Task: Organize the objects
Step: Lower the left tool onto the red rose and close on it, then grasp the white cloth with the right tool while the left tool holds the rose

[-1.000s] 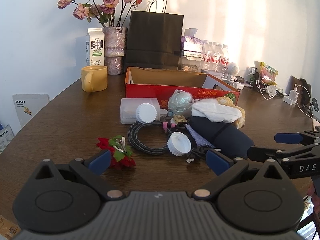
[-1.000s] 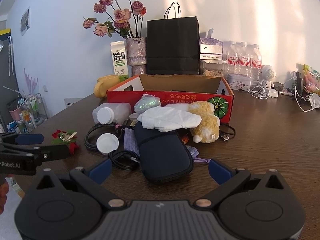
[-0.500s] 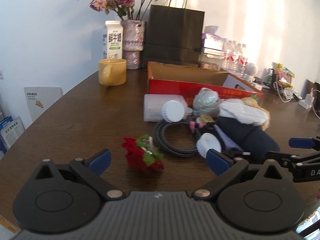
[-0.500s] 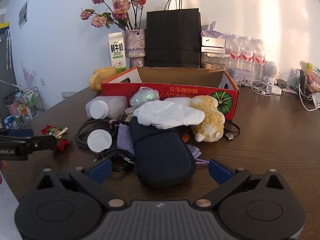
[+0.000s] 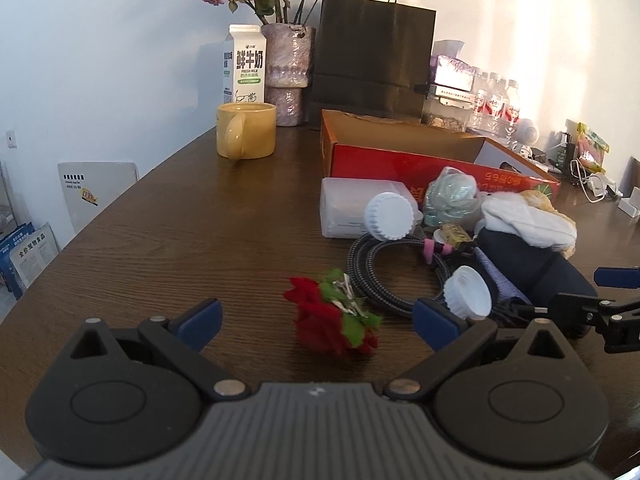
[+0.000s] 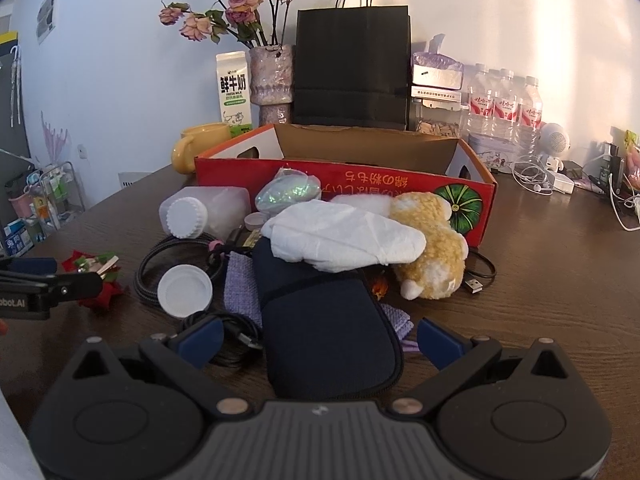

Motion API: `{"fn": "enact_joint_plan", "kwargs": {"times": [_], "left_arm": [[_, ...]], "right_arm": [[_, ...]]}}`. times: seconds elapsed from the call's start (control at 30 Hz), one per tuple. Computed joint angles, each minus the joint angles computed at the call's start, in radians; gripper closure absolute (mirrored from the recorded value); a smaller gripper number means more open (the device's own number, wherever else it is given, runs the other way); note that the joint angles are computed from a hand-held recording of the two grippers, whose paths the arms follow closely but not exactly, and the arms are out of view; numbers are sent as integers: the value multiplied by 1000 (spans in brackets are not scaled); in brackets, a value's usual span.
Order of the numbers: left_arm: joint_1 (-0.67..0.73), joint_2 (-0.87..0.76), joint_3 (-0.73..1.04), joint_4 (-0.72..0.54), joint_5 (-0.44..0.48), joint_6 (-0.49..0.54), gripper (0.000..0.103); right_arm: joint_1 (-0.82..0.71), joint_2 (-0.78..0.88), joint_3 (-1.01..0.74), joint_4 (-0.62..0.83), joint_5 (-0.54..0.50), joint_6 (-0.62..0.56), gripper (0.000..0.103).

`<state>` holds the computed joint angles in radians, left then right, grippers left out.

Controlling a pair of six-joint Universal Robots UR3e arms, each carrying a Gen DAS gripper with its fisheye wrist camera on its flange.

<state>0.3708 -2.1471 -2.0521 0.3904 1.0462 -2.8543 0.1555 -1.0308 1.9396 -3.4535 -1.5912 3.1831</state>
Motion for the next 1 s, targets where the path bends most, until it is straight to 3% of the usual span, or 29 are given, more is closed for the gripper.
{"fn": "enact_joint_plan", "kwargs": {"times": [0.17,0.33,0.37,0.43,0.47,0.5,0.77,1.0], "left_arm": [[1,-15,26,-13,-2,-2,0],[4,-27,61,-48,-12,6,9],[4,-29,67,-58,-15,10,15],[8,-31,82,-93,-33,26,36],[12,-31,92,-123,-51,35,57],[19,-32,105,-159,-74,41,65],[35,-32,114,-131,-107,7,66],[45,-8,104,-139,-119,7,66]], "right_arm": [[0,17,-32,16,-3,-1,0],[-2,21,-58,24,-17,-15,0],[-2,22,-66,26,-23,-21,0],[-4,22,-81,28,-32,-41,0],[-5,23,-88,30,-36,-55,0],[-8,22,-99,37,-37,-71,0],[-50,38,-210,134,62,-235,0],[-123,77,-400,408,220,-386,0]]}}
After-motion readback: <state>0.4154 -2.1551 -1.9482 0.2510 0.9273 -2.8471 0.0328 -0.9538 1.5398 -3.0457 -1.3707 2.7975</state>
